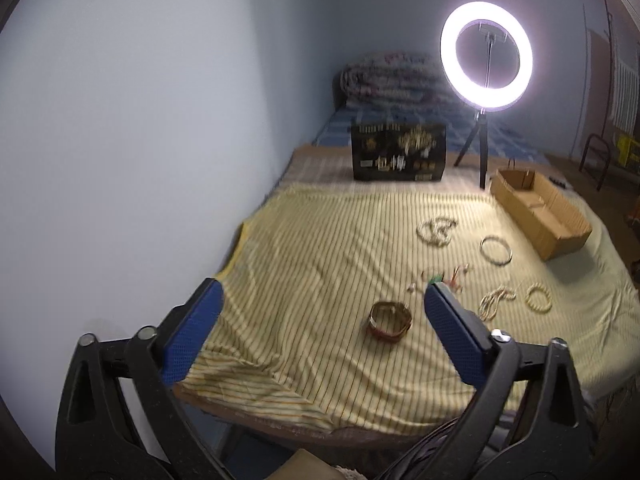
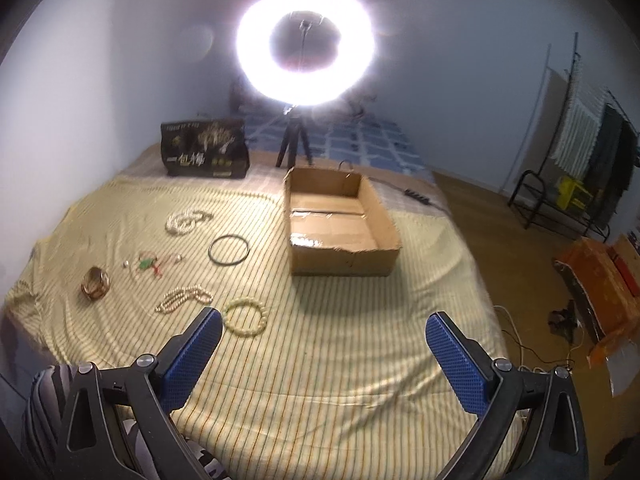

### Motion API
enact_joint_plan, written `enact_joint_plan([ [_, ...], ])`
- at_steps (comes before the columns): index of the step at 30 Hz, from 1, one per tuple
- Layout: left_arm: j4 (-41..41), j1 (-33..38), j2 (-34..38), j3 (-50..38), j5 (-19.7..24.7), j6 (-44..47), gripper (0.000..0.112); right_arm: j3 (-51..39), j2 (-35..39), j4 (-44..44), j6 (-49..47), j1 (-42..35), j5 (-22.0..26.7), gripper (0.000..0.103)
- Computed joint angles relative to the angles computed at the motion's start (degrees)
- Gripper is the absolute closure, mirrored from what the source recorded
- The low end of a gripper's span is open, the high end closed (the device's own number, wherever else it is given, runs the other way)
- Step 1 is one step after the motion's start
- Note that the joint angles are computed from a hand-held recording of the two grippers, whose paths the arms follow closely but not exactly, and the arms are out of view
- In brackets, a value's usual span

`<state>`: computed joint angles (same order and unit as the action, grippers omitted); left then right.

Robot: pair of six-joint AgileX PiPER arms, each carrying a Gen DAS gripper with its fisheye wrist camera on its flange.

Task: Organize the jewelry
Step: 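Move the right tool to the pale green bead bracelet while the left tool approaches the brown watch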

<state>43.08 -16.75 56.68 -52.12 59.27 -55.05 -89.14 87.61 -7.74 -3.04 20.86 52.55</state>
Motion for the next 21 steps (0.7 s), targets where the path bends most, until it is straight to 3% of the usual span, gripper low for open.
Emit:
enact_joint_plan([
  [5,-10.08,10.16,3.03,2.95,-8.96,9.12,0.034,-3.21,5.18,2.69,-3.29,0.15,2.72,0.004],
  [11,-22.06,18.06,7.84,4.71,-16.95,20.2,0.035,-7.44,11.62,4.3,-4.53,0.33,5.73,0.008],
  [15,-32.86,23.04,12.71,3.96,-20.19,29.98,0.035,-11.44,16.54,7.52,-6.25,-0.63,9.02,0.015],
  [21,-34.29,23.78,19.15,2.7,-22.65,31.79,0.035,-18.13,24.41,10.87,-7.68,-1.58,14.61,0.027],
])
